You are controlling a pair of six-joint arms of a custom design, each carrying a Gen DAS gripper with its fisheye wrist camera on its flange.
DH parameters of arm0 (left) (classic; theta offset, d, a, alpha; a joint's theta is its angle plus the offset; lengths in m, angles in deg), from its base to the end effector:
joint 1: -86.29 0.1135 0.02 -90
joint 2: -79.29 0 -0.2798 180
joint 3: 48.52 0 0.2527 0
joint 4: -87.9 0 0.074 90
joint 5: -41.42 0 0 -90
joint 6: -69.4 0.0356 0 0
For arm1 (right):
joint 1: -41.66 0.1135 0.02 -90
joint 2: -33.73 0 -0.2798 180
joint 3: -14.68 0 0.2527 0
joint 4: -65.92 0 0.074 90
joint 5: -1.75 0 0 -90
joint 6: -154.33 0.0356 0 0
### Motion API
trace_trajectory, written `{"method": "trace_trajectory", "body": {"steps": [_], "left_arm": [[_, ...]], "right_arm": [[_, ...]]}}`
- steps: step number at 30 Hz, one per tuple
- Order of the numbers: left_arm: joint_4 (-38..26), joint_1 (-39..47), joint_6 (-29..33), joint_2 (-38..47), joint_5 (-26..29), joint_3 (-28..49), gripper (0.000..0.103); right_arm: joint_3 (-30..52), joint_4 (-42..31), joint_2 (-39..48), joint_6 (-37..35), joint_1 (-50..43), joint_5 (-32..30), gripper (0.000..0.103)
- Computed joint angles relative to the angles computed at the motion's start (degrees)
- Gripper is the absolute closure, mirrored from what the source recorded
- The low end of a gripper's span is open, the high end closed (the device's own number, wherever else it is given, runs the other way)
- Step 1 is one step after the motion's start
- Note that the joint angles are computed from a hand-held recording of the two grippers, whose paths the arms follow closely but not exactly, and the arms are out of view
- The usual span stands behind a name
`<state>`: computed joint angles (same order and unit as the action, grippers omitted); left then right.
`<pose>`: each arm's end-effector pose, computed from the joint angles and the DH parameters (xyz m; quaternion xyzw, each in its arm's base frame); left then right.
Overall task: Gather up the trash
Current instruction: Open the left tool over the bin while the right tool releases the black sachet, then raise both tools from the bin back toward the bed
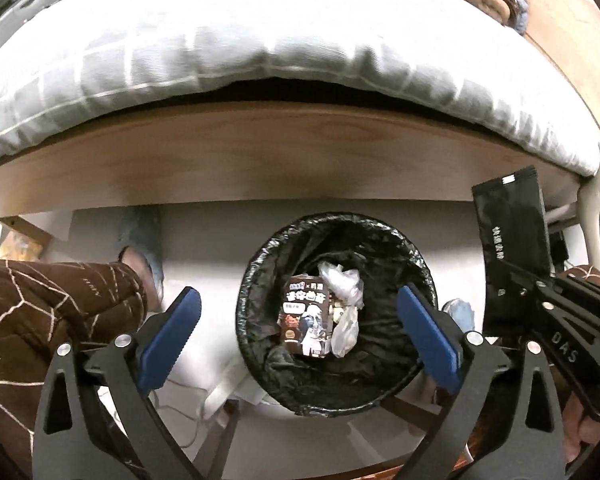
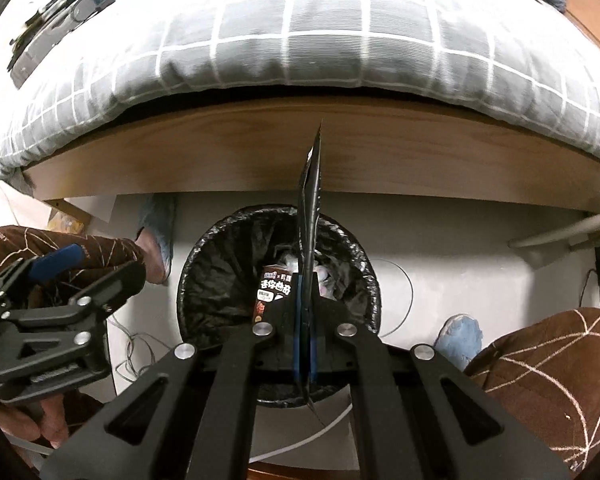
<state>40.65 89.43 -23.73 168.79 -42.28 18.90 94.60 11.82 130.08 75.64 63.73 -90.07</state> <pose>0.2901 0.0120 0.1960 -0.0439 0.9814 -0.0540 0.1791 0.3053 0.1250 0.2168 -0.0951 0.9809 0.0635 0.1575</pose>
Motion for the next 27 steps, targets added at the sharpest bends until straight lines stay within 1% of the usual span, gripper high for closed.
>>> {"method": "trace_trajectory", "body": {"steps": [2,4,10,17,20,21,22,24,25,27], "left_arm": [[0.0,0.7,0.6,-0.7,0.4,-0.3,0.006],[-0.1,1.3,1.6,-1.4,-0.3,-0.8,0.006],[-0.8,3.3,2.5,-0.9,0.7,-0.8,0.006],[-1.3,3.0,3.0,0.1,0.4,-0.1,0.006],[-1.2,2.9,3.0,0.1,0.2,-0.2,0.006],[-1.3,2.8,2.9,0.1,0.3,-0.2,0.006],[-1.2,2.9,2.9,0.1,0.3,-0.2,0.006],[-1.1,3.0,2.9,0.1,0.4,-0.3,0.006],[-1.0,3.1,2.9,-0.1,0.6,-0.4,0.006],[-1.1,3.1,2.8,-0.4,0.7,-0.2,0.006]], "right_arm": [[0.5,0.3,1.0,0.2,1.0,0.3,0.100],[0.6,0.7,1.4,0.2,1.6,0.4,0.100],[1.5,1.0,3.0,0.4,3.7,0.2,0.098],[1.9,0.9,4.1,1.0,3.9,-0.2,0.098],[1.8,1.0,4.1,1.6,3.5,-0.2,0.080],[1.7,1.2,3.9,1.7,3.4,-0.1,0.075],[1.6,1.3,3.6,1.9,3.5,0.1,0.072],[1.3,1.6,3.0,2.0,3.4,0.7,0.060],[1.3,1.9,3.0,2.3,3.6,1.0,0.057],[0.8,2.4,2.2,2.6,3.4,1.7,0.045]]}}
